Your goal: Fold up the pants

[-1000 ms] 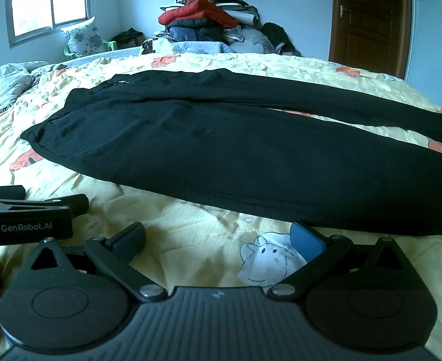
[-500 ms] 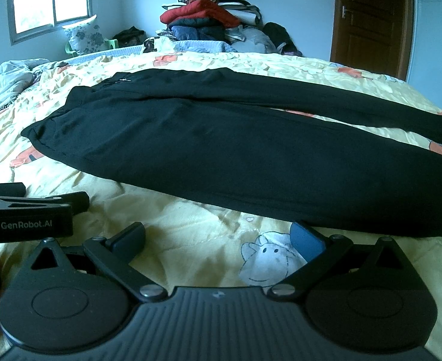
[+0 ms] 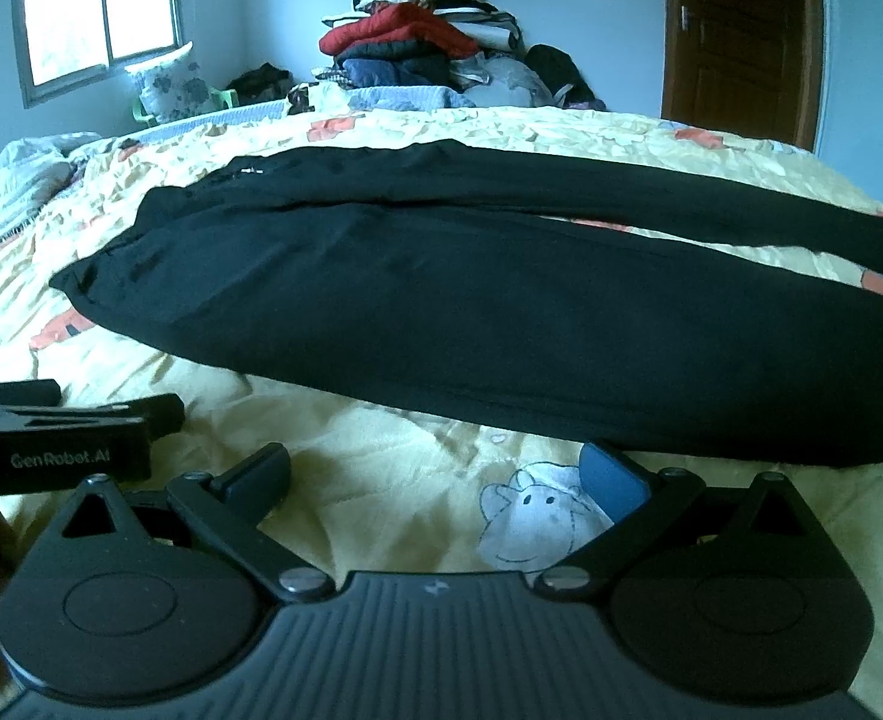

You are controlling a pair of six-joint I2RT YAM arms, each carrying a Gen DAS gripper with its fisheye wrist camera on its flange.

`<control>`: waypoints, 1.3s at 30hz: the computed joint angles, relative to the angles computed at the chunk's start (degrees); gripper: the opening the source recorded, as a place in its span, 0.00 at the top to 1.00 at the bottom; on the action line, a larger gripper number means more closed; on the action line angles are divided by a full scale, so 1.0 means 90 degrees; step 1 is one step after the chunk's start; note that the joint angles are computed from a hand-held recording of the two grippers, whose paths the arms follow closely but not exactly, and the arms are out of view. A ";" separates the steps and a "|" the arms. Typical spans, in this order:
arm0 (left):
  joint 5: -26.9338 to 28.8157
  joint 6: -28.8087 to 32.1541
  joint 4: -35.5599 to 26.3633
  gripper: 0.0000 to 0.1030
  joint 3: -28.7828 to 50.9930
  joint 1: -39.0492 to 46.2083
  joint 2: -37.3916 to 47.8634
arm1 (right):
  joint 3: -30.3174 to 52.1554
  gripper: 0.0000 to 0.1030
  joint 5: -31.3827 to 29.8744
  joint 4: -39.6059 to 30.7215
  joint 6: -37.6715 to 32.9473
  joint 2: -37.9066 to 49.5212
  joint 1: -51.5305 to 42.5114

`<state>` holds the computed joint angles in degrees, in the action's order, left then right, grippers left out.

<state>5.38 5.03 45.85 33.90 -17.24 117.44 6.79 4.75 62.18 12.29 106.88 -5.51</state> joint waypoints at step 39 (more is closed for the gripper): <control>0.0208 -0.0880 -0.1776 0.01 0.2261 0.1065 0.0191 | 0.7537 0.00 -0.2643 -0.6577 -0.3671 0.1597 -0.1224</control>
